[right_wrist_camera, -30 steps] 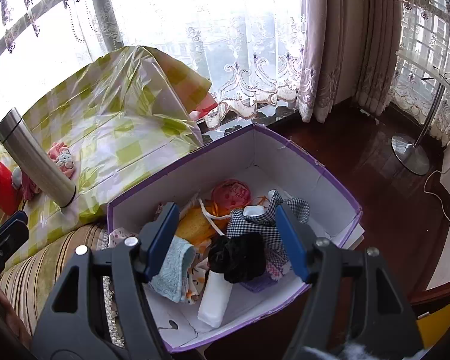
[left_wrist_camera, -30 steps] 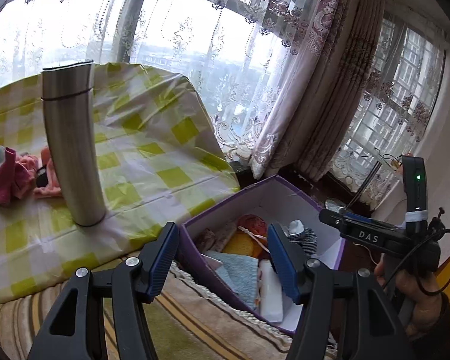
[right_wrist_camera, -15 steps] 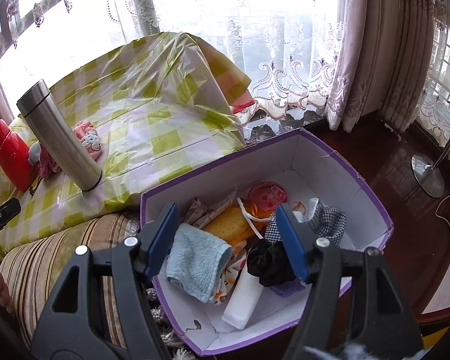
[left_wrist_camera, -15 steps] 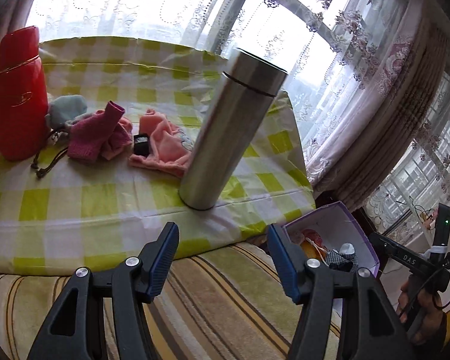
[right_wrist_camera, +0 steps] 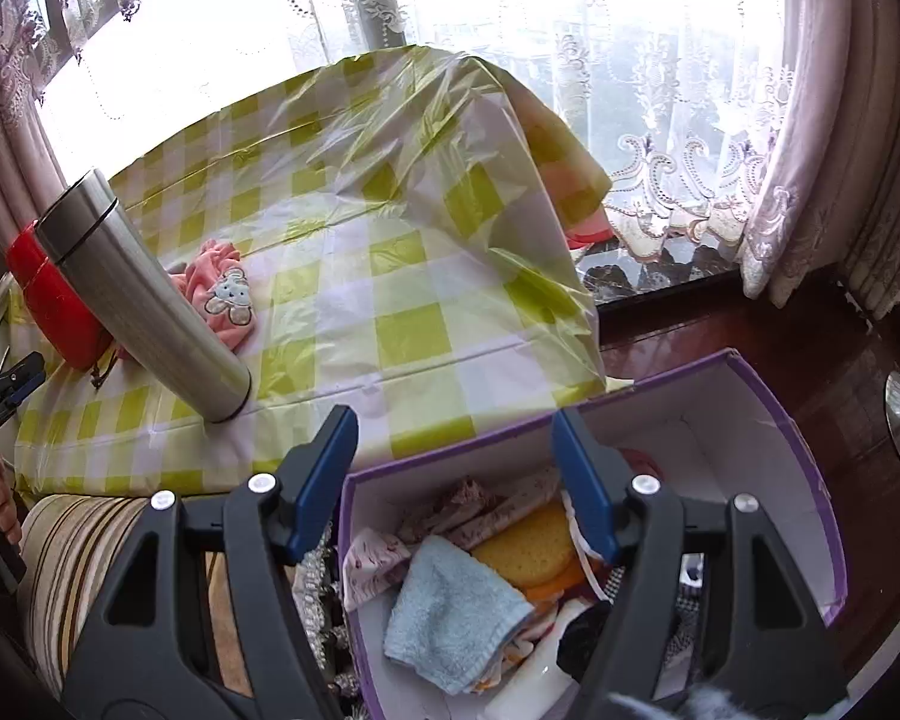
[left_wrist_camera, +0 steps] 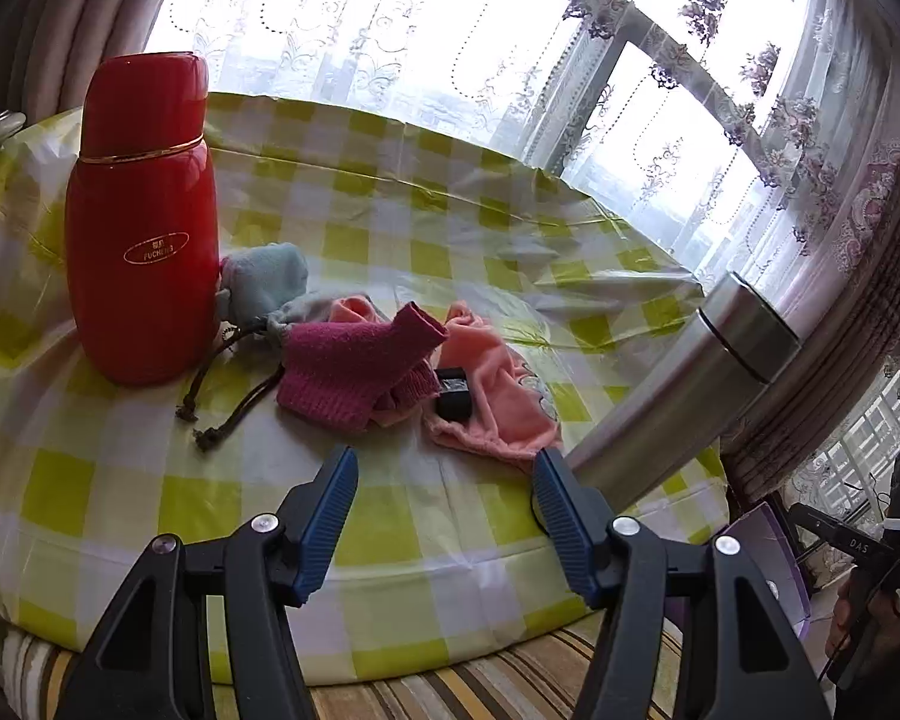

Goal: Organize soft objects
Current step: 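Grasp the small black box with the left tool while the right tool grasps the pink bunny fleece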

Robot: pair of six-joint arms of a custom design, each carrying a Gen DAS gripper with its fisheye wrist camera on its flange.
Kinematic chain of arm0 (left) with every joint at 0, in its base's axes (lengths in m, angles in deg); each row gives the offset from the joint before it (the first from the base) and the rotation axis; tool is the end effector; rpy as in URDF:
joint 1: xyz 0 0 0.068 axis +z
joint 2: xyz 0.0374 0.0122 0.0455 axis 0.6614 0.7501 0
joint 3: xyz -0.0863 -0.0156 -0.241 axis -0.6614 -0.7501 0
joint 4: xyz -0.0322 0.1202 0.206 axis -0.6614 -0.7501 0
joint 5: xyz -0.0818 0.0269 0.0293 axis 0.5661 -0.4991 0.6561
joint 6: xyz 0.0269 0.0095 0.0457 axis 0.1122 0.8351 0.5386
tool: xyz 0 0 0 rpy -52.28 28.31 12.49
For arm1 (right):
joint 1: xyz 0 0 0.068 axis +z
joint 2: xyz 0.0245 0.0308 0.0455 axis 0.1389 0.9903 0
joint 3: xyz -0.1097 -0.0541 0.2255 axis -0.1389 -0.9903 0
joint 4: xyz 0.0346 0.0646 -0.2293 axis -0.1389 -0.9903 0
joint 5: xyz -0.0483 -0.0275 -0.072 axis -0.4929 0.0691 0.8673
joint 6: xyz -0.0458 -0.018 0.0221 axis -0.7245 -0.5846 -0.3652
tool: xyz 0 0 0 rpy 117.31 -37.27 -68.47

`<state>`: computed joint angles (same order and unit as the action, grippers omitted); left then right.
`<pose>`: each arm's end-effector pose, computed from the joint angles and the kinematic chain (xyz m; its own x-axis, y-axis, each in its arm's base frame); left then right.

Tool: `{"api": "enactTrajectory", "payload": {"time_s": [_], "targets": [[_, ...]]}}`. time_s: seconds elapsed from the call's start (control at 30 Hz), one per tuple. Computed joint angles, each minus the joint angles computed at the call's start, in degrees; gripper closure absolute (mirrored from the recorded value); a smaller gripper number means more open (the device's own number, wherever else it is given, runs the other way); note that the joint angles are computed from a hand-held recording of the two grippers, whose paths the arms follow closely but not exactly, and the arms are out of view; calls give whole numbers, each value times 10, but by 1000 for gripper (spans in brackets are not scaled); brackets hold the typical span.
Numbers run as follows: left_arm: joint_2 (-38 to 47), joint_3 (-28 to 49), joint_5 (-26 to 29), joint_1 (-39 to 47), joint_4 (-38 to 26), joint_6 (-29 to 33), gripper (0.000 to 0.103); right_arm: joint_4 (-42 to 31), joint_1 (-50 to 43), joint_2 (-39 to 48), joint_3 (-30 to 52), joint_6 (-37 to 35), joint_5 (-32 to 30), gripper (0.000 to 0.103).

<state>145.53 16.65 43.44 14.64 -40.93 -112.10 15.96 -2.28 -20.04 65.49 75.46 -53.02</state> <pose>0.2140 -0.1071 0.2257 -0.6966 -0.1520 -0.7011 0.1395 0.9300 -0.3402 0.1491 -0.0206 0.2162 -0.7313 0.2150 -0.6473 0.1208 0.9749 0.1873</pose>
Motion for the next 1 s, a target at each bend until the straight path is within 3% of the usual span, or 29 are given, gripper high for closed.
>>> {"api": "enactTrajectory", "payload": {"time_s": [0.3,0.5,0.53,0.63,0.73,1.0], "targets": [[140,72,66,99,35,46,41,132,56,281,122,-26,-44,32],[203,119,124,80,57,67,42,153,88,448,256,-30,-87,30],[219,128,146,73,64,61,49,153,96,476,282,-31,-91,29],[279,169,156,41,70,73,62,142,126,556,363,-34,-101,29],[349,223,135,26,50,64,67,113,147,635,446,-43,-137,29],[458,321,112,41,7,40,70,-34,186,832,699,-84,-205,29]]}}
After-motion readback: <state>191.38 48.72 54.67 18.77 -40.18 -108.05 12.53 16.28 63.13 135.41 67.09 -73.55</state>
